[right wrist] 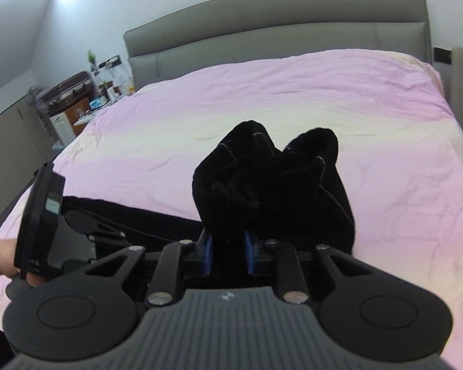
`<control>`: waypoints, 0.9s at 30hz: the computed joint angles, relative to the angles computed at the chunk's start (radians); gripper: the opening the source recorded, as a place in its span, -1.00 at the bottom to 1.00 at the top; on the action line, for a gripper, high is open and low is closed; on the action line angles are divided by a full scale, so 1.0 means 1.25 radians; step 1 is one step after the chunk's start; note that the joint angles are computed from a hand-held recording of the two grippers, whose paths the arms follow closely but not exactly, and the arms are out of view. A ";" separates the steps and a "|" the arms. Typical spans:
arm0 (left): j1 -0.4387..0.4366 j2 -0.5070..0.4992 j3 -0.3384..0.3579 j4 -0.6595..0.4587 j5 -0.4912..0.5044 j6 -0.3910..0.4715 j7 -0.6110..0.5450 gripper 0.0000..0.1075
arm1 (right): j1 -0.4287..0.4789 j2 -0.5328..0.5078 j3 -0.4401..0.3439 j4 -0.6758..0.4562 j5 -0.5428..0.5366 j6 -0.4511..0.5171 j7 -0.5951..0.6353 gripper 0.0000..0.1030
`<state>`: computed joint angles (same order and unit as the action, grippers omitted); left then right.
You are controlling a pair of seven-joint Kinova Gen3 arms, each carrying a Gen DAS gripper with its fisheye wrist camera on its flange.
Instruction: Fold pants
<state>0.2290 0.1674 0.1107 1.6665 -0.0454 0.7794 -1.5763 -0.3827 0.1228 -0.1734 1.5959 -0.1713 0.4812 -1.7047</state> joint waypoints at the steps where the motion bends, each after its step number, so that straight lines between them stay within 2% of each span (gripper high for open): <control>1: -0.013 -0.020 -0.007 0.018 0.005 -0.001 -0.012 -0.49 | -0.013 0.018 -0.007 -0.017 0.005 0.009 -0.005 -0.68; 7: -0.104 -0.099 -0.044 0.102 0.083 -0.001 -0.091 -0.49 | -0.096 0.161 -0.047 -0.129 0.009 0.077 0.003 -0.69; 13: -0.155 -0.104 -0.060 0.151 0.222 -0.034 -0.167 -0.46 | -0.198 0.277 -0.013 -0.202 0.072 0.136 -0.049 -0.68; 14: -0.160 -0.099 -0.060 0.156 0.241 -0.040 -0.174 -0.36 | -0.204 0.285 -0.009 -0.204 0.079 0.141 -0.053 -0.66; 16: -0.167 -0.081 -0.063 0.154 0.284 -0.043 -0.182 -0.18 | -0.203 0.290 -0.014 -0.214 0.083 0.158 -0.046 -0.51; 18: -0.171 -0.051 -0.071 0.138 0.340 -0.048 -0.186 0.18 | -0.188 0.275 -0.024 -0.208 0.070 0.173 -0.032 -0.32; 19: -0.195 -0.040 -0.059 0.127 0.372 -0.039 -0.188 0.26 | -0.176 0.268 -0.028 -0.209 0.050 0.188 -0.018 -0.17; 21: -0.257 -0.018 -0.012 0.127 0.437 -0.042 -0.186 0.29 | -0.158 0.245 -0.037 -0.205 0.043 0.209 -0.012 -0.12; 22: -0.270 -0.007 -0.005 0.128 0.467 -0.046 -0.183 0.29 | -0.164 0.230 -0.026 -0.199 0.059 0.221 -0.017 -0.11; 24: -0.250 0.025 -0.017 0.114 0.488 -0.062 -0.139 0.29 | -0.166 0.203 -0.018 -0.190 0.109 0.240 -0.039 -0.10; 26: -0.206 0.055 -0.046 0.091 0.469 -0.065 -0.077 0.30 | -0.209 0.179 0.042 -0.178 0.170 0.261 -0.089 -0.11; 27: -0.199 0.069 -0.038 0.081 0.455 -0.072 -0.045 0.30 | -0.235 0.172 0.079 -0.174 0.203 0.280 -0.121 -0.13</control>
